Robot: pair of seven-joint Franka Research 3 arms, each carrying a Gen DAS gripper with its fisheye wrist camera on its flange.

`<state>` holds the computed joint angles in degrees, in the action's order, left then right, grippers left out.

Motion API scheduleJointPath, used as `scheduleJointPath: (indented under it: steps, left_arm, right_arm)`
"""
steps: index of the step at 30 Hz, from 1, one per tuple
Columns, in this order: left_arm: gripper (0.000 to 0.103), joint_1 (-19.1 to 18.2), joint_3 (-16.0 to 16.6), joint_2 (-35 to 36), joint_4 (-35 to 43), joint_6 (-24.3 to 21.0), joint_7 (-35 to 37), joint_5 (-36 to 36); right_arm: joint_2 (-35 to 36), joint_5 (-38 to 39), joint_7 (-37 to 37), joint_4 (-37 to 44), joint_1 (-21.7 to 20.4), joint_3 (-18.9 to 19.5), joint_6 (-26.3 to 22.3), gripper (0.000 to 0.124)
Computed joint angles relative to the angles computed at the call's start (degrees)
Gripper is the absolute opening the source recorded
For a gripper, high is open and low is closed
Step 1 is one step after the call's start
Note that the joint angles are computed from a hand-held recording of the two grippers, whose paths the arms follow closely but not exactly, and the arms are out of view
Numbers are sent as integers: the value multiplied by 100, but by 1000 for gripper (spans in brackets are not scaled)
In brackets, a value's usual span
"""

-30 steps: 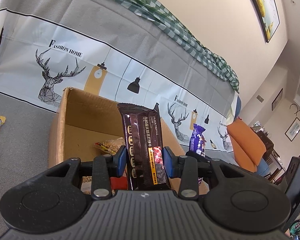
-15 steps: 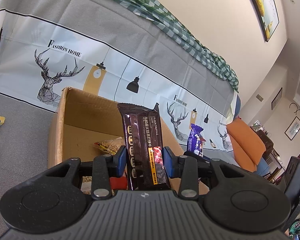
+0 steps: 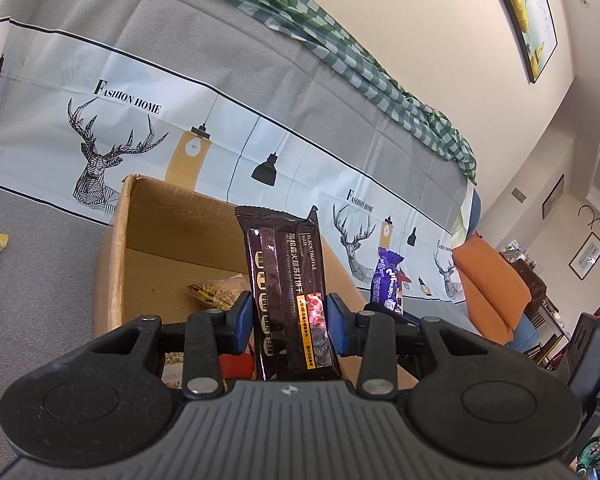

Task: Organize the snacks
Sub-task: 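Lower both held bars into the box and open both grippers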

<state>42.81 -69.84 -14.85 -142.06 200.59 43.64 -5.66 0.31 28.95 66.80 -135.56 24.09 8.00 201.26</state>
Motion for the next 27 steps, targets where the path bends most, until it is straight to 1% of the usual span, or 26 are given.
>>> scheduleJointPath:
  steps: [9, 14, 20, 21, 23, 24, 25, 26, 27]
  left_arm:
    - [42, 10, -11, -1, 2, 1, -2, 1]
    - [42, 1, -2, -4, 2, -5, -3, -3]
    - [42, -23, 23, 7, -1, -4, 7, 2]
    - [42, -47, 45, 32, -1, 2, 14, 9]
    - [42, -299, 265, 216, 2, 64, 85, 78]
    - [48, -606, 551, 383, 18, 70, 127, 170]
    - [53, -719, 658, 464, 38, 56, 115, 263]
    - [61, -687, 565, 444, 56, 18, 291, 82]
    - [62, -465, 298, 325, 71, -28, 425, -122]
  right_arm:
    - [2, 108, -89, 11, 26, 8, -2, 16]
    - [-8, -143, 92, -15, -13, -18, -19, 16]
    - [-13, -146, 85, -10, -20, -14, -35, 16]
    - [-12, -103, 50, -4, -15, -8, -39, 16]
    - [-20, -246, 171, -9, -37, -26, -87, 16]
    - [-35, -568, 451, -34, -78, -63, -148, 18]
    - [-50, -988, 818, -54, -128, -118, -243, 19]
    - [-50, -1006, 818, -44, -141, -106, -298, 22]
    - [-32, -656, 475, -11, -109, -50, -282, 33]
